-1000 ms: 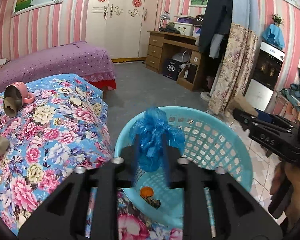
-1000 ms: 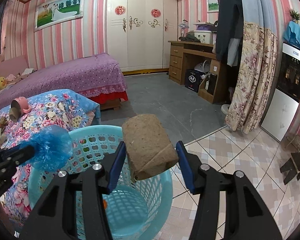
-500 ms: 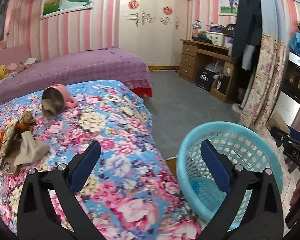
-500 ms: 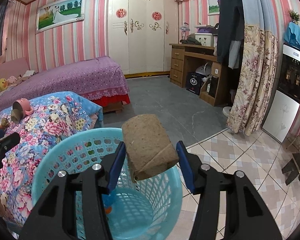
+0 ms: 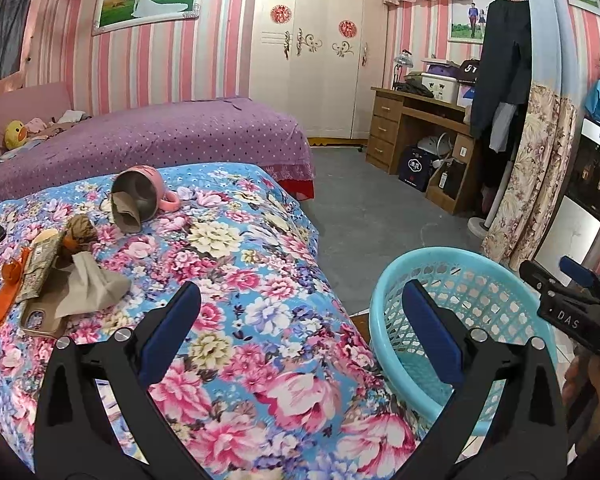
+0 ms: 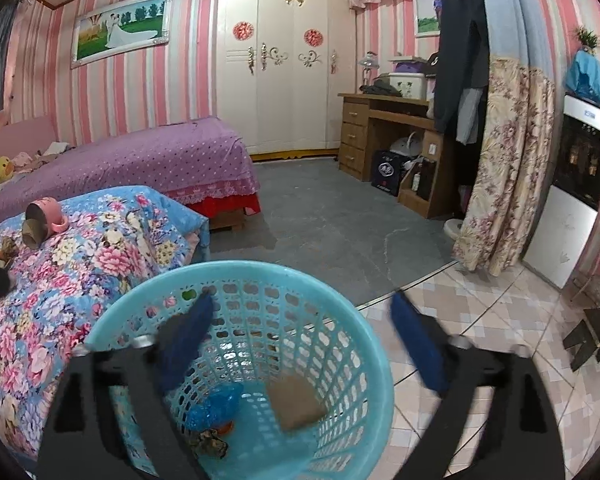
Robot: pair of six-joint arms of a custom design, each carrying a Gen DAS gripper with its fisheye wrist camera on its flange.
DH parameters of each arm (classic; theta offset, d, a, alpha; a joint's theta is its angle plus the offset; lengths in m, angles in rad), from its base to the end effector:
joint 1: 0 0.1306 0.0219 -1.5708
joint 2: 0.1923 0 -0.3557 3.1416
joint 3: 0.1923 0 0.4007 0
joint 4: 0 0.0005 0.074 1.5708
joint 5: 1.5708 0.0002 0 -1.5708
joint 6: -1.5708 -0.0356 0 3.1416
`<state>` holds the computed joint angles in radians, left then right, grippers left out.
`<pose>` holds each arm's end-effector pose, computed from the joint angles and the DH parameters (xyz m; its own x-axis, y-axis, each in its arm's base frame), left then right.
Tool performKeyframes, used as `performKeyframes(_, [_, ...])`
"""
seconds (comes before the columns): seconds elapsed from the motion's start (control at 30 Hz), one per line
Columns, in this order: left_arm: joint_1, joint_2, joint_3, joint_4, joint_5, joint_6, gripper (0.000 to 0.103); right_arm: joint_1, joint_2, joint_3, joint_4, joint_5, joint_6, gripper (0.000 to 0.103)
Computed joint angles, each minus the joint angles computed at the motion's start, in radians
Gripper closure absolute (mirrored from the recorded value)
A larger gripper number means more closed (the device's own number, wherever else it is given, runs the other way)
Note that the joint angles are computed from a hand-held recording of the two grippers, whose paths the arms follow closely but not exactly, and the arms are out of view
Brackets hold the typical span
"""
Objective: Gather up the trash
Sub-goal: 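Carry bag and sleeve over the blue basket and open both grippers, then move both tools back from the basket toward the bed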
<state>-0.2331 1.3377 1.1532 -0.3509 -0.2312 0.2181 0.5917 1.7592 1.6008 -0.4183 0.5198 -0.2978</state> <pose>0.4830 -0.1068 0.3569 -0.4918 -0.0997 -0.8650 -0.0751 0.9946 -0.0720 0.5393 0.3405 0.3403 -0.4733 -0.0112 -0.8808 0.0004 0.9999 -0.0130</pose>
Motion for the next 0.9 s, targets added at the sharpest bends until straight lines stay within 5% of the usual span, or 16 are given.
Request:
performKeyframes(0.43, [0.065,-0.097,-0.041,-0.027,-0.032,-0.035,0.006,0.056,0.037,0.082,-0.02,0.053,0.009,0.005])
performKeyframes(0.9, [0.23,-0.16,-0.102,-0.029,0.037,-0.078,0.006,0.119,0.179,0.292,-0.115,0.034,-0.009,0.005])
